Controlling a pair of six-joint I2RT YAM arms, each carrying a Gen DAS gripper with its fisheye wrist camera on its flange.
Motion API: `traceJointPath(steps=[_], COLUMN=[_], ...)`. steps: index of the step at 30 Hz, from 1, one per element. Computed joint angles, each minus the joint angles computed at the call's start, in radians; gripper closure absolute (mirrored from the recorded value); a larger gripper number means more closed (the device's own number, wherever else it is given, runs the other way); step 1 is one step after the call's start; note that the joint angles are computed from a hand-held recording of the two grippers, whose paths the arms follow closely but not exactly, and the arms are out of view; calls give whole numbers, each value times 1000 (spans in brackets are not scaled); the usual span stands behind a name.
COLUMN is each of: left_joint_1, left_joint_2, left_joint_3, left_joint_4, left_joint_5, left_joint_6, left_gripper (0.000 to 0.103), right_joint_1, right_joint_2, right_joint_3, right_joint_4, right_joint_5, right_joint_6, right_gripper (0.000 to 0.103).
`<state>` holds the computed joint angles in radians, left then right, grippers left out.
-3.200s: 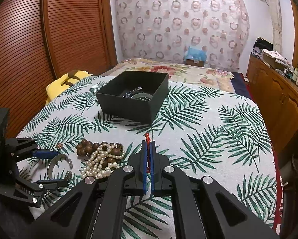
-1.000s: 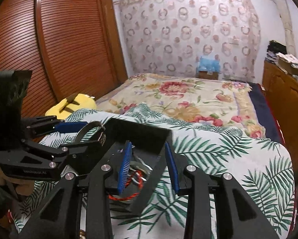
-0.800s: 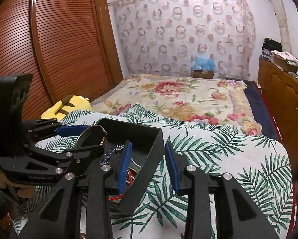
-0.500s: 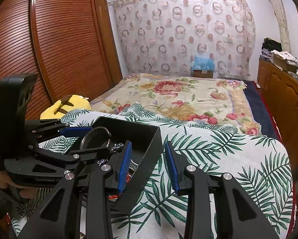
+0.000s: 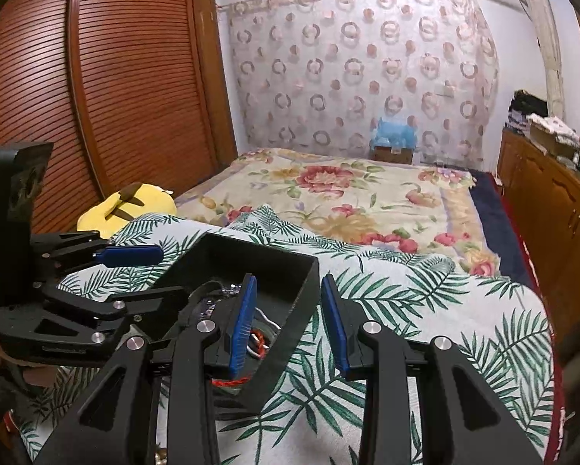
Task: Organize jewelry
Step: 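Withdraw both grippers from the box toward the pearls and beads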
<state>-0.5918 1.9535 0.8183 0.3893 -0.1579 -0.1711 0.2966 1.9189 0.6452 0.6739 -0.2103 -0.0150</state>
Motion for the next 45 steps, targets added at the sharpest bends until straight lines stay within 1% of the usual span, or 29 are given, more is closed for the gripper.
traceJointPath(steps=[6,13,15,22,28,32,39,43,45], left_joint_1=[-8,-25,-36,-71,-130,-174,-271,-332,-359], left_joint_2=[-96,-160,-176,-204,-174,-149,-127,-108,-102], left_joint_3=[-132,-265,-293,-426,-484,-496,-490,-471,-459], left_joint_4=[56,130,141,243,314,338,330,310,295], left_joint_5=[-2,0,-5,-12,-29,-47,-97,-124,-135], left_joint_6=[-13,-39,-48,-80,-120,-151,-195,-214,-218], left_gripper=[45,44,44,43,43,43,43,43,43], right_joint_1=[41,105,118,161,201,207,222,226,221], right_joint_2=[-87,-168,-180,-180,-117,-70,28,129,198], right_joint_3=[-70,-180,-218,-326,-417,-472,-568,-614,-639], right_joint_4=[-15,-5,9,91,210,297,476,613,704], right_joint_5=[41,106,123,173,207,210,213,215,209], right_joint_6=[7,37,48,88,120,134,166,175,178], right_gripper=[66,66,66,66,66,66,66,66,66])
